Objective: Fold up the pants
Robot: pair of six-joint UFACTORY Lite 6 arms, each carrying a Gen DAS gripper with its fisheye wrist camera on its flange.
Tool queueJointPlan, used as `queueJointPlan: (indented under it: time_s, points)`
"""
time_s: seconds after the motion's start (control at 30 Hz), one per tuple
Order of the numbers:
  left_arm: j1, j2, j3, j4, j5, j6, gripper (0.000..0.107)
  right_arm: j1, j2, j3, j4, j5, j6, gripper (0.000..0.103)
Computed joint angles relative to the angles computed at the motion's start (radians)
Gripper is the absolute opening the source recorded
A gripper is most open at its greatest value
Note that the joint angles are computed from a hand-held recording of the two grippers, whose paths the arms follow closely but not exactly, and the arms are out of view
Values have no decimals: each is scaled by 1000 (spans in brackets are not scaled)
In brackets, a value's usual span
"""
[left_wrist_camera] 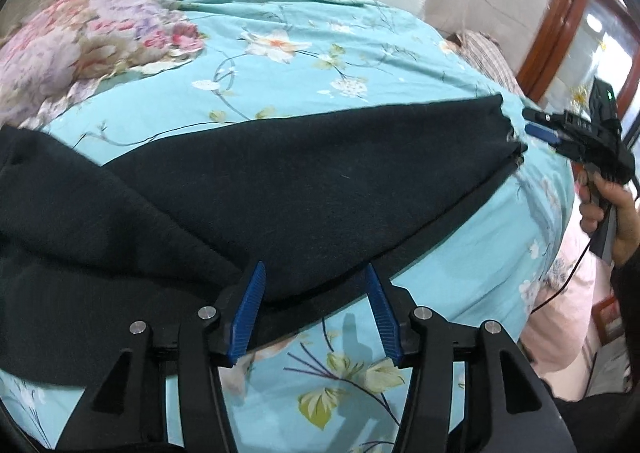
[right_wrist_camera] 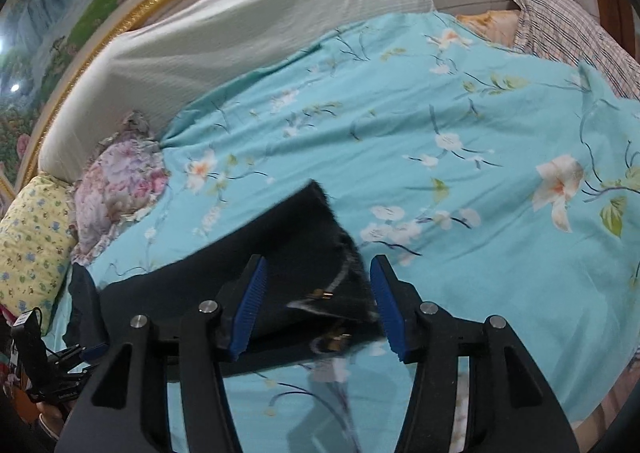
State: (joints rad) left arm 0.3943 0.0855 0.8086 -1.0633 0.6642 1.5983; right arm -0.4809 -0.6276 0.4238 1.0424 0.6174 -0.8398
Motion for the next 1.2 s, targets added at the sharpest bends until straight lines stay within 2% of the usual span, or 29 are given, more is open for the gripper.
queueJointPlan:
  time_s: [0.13, 0.4, 0.57, 0.7, 0.8, 0.93, 1.2]
  points:
    - [77, -3, 22, 19, 41, -62, 61, 118, -32, 2, 3, -38, 64, 55]
    - [203, 90, 182, 91, 89, -260, 61, 450, 31, 25, 64, -190, 142, 55]
    - [228, 168, 317, 175, 67, -435, 66, 626, 118, 52, 199, -267, 69, 55]
    - [206, 256, 466, 299, 59, -637, 67, 781, 223, 106, 387, -319, -72, 55]
    - [173, 334, 609, 417, 67, -812, 71, 879, 309, 166, 527, -342, -200, 55]
    - [137, 452, 816, 556, 118, -1028, 71, 995, 432, 260, 682, -356, -356, 55]
    - [55, 792, 1344, 809, 289, -1397, 71, 1196, 698, 491, 716, -363, -449, 55]
